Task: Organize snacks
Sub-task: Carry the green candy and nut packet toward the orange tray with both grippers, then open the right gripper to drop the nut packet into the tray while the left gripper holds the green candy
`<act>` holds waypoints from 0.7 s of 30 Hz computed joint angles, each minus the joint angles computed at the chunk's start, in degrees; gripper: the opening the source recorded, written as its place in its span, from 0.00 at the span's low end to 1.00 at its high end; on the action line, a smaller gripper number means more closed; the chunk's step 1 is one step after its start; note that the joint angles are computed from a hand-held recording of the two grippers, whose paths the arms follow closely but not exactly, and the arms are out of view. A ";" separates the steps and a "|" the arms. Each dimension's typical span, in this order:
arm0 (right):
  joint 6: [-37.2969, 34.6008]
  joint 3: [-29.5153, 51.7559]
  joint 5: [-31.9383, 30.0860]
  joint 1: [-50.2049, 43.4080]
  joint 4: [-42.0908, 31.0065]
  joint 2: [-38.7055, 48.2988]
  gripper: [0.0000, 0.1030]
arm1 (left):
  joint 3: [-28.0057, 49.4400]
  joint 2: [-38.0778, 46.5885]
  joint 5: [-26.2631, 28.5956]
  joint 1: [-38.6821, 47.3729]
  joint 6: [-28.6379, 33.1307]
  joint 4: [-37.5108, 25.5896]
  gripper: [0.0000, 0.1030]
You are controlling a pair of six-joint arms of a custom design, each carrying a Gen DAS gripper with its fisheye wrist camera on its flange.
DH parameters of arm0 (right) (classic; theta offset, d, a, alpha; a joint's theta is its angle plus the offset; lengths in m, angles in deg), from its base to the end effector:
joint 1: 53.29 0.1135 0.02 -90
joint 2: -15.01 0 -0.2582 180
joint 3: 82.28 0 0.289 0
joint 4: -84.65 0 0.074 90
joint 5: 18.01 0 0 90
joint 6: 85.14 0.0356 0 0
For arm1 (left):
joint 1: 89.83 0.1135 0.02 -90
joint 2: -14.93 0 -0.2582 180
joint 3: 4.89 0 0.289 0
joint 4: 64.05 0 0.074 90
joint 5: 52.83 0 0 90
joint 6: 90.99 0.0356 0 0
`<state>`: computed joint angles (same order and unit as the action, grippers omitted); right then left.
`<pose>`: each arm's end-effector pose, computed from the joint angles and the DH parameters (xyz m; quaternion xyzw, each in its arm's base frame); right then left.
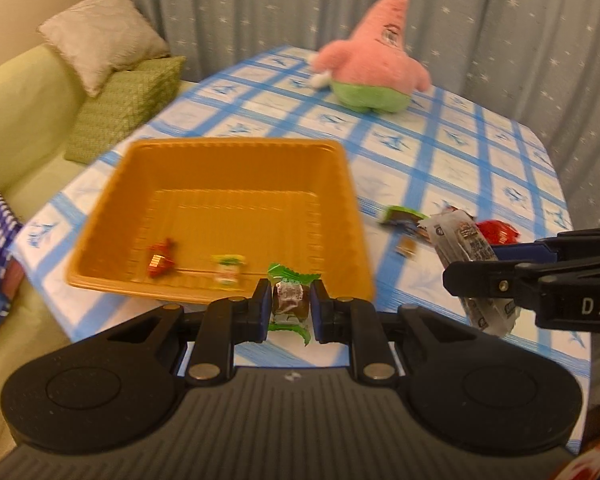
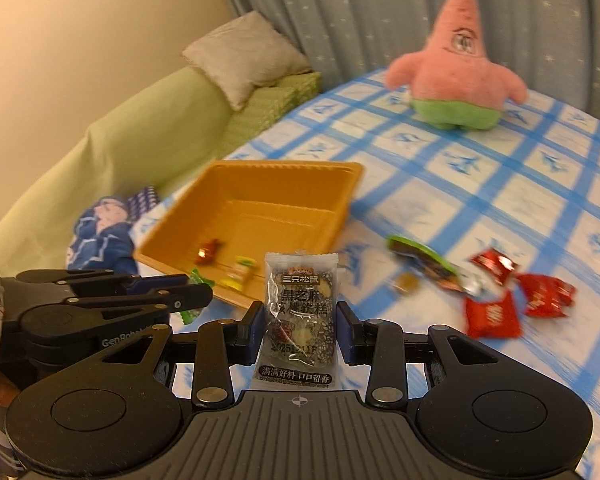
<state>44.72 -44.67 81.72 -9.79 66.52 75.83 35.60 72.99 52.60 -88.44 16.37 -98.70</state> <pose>0.1794 0.1620 0.1530 0.0061 0.9086 0.2153 0.3580 0.2254 -0.0040 0.1598 0.1733 0.9224 -0.0731 0.3372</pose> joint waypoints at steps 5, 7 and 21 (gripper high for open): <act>-0.96 5.43 -0.93 -0.16 4.11 8.42 0.37 | 2.26 3.86 0.17 4.00 3.07 3.05 0.18; -1.40 7.67 -1.74 -0.62 5.39 11.70 0.37 | 3.49 6.19 0.47 5.36 4.17 4.39 0.18; -2.88 23.92 -3.38 -4.12 7.93 34.79 0.37 | 13.67 25.21 -0.10 5.94 9.43 12.63 0.18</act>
